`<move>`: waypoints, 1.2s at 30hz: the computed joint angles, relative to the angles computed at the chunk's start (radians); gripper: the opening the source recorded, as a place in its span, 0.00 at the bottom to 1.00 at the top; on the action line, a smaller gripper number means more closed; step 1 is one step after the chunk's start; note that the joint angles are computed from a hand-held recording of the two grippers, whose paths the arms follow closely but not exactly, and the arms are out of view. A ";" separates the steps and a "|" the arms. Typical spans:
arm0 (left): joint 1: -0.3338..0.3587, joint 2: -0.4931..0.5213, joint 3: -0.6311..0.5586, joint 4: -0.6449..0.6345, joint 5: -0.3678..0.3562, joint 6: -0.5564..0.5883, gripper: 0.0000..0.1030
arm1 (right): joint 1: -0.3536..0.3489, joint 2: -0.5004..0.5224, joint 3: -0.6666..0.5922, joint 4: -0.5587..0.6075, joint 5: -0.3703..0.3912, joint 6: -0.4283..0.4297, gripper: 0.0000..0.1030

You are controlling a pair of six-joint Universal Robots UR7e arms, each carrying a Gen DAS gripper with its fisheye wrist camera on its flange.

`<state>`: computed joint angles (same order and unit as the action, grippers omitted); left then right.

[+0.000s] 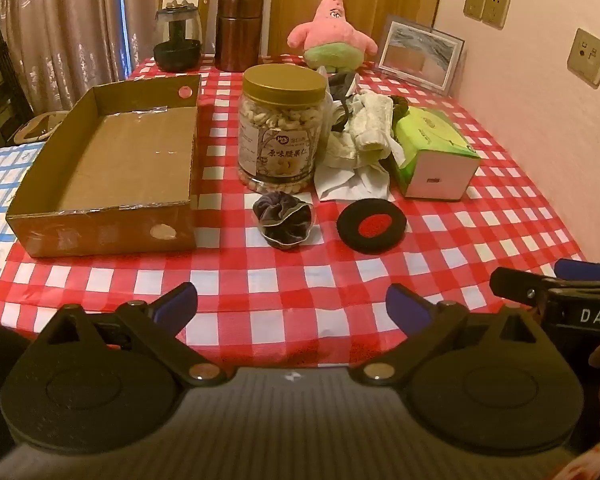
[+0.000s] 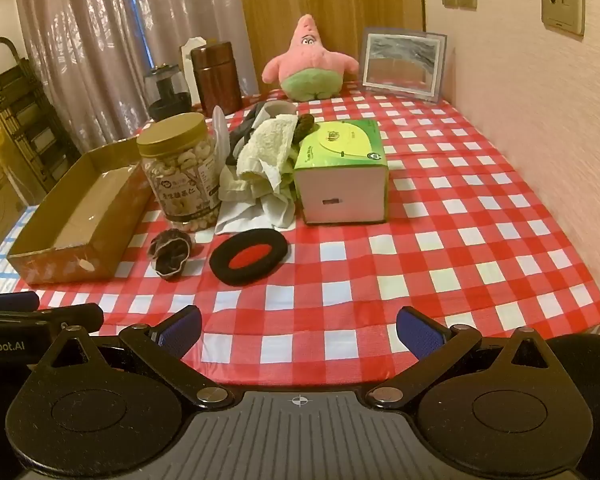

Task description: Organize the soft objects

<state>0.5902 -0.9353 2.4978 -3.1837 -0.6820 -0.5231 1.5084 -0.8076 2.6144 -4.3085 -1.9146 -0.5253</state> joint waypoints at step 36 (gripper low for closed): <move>-0.005 0.004 0.006 -0.009 0.003 0.002 0.96 | 0.000 0.001 0.002 -0.007 0.001 -0.002 0.99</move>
<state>0.5853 -0.9309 2.5039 -3.1926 -0.6785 -0.5207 1.5088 -0.8064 2.6161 -4.3159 -1.9134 -0.5276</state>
